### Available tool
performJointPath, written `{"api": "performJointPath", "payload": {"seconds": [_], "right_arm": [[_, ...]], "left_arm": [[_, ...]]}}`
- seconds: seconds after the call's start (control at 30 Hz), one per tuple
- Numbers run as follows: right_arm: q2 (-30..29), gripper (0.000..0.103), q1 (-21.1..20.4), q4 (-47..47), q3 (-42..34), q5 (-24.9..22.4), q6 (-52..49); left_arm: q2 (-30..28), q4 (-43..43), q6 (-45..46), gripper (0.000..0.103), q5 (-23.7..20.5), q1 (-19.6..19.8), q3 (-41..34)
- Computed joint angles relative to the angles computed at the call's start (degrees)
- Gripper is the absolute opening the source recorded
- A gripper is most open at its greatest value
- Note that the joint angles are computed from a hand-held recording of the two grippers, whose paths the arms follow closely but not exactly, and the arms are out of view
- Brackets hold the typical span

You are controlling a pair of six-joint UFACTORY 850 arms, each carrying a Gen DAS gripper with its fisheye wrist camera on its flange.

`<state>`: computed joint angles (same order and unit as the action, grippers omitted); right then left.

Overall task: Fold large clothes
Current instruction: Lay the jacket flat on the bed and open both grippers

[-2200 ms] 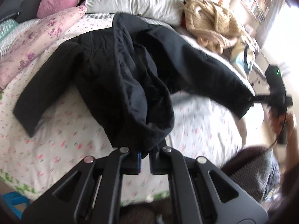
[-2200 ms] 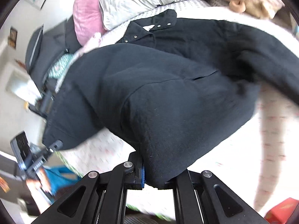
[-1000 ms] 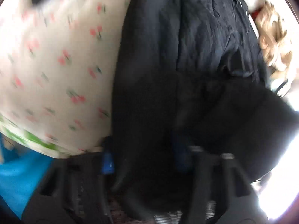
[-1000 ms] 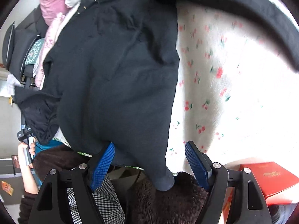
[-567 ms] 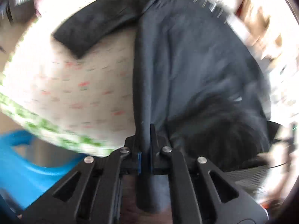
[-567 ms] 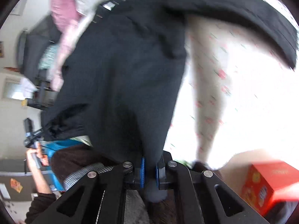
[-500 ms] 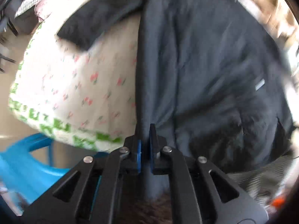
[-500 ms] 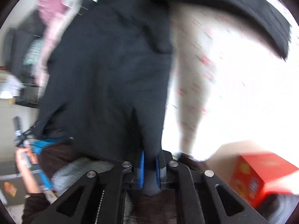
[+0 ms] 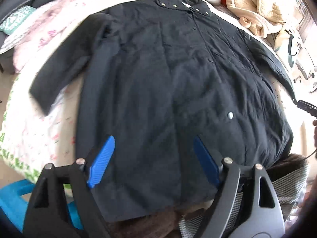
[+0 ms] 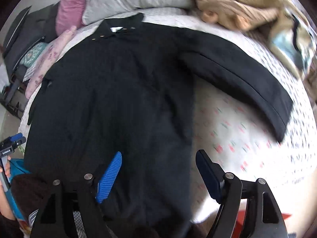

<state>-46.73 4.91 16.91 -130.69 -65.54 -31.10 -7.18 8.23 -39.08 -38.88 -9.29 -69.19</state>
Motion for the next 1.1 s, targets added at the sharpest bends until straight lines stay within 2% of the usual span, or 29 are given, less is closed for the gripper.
{"api": "performJointPath", "payload": {"seconds": [0.07,0.17,0.27,0.3,0.43,0.6,0.63,0.73,0.8,0.83,0.87,0.9,0.93,0.97,1.03,1.1], "right_arm": [[-1.1,0.078,2.4,2.8,-0.4,2.0,-0.8],[-4.4,0.078,5.3,6.8,-3.6,2.5,-0.3],[-9.9,0.078,8.1,6.7,-10.6,2.9,1.8],[-11.9,0.079,9.0,6.6,-12.9,3.3,2.0],[-13.5,0.079,11.0,3.7,-11.9,6.1,1.3],[-13.6,0.079,12.8,-0.1,-11.1,9.7,-4.8],[-11.8,0.079,13.2,0.2,-8.2,11.2,-5.9],[-11.3,0.079,13.4,1.9,-7.3,12.6,-9.2],[-11.4,0.079,13.5,1.9,-7.1,12.6,-9.8],[-10.9,0.079,13.4,1.6,-6.0,12.7,-10.2],[-11.2,0.079,13.5,0.7,-6.2,12.4,-10.1],[-11.7,0.079,13.7,-0.2,-6.9,12.2,-9.8],[-11.1,0.079,13.7,-0.7,-5.7,12.9,-9.9],[-11.3,0.079,13.8,-1.3,-5.9,13.2,-9.5],[-12.0,0.079,13.6,-1.8,-7.0,13.2,-8.6],[-13.5,0.079,13.4,-2.4,-9.5,12.5,-6.0]], "left_arm": [[-1.4,-1.8,-0.4,0.082,0.8,0.5,-1.4],[-0.9,0.5,-6.9,0.082,1.3,2.0,-0.9],[0.5,5.9,-15.7,0.082,1.4,5.7,0.6],[1.1,10.0,-21.0,0.082,1.1,7.5,1.5],[1.9,16.3,-30.8,0.082,0.9,13.2,4.2],[1.5,12.1,-35.2,0.082,8.7,22.2,9.3],[0.7,11.6,-35.8,0.082,9.8,23.5,9.9],[-1.9,12.0,-37.3,0.081,12.2,25.7,10.1],[-2.3,19.3,-44.2,0.074,15.4,25.7,11.0],[-3.0,22.7,-48.3,0.065,14.7,25.0,10.5],[-3.3,25.1,-51.3,0.037,14.0,24.7,10.2],[-3.0,28.3,-54.7,0.025,13.8,24.6,10.1],[-3.0,29.8,-56.0,0.023,13.8,24.6,9.8],[-2.6,33.7,-58.6,0.02,11.9,24.2,9.2],[-2.4,45.7,-61.5,0.018,2.1,22.0,5.9],[-2.2,55.4,-65.1,0.017,-3.6,21.1,4.7]]}}
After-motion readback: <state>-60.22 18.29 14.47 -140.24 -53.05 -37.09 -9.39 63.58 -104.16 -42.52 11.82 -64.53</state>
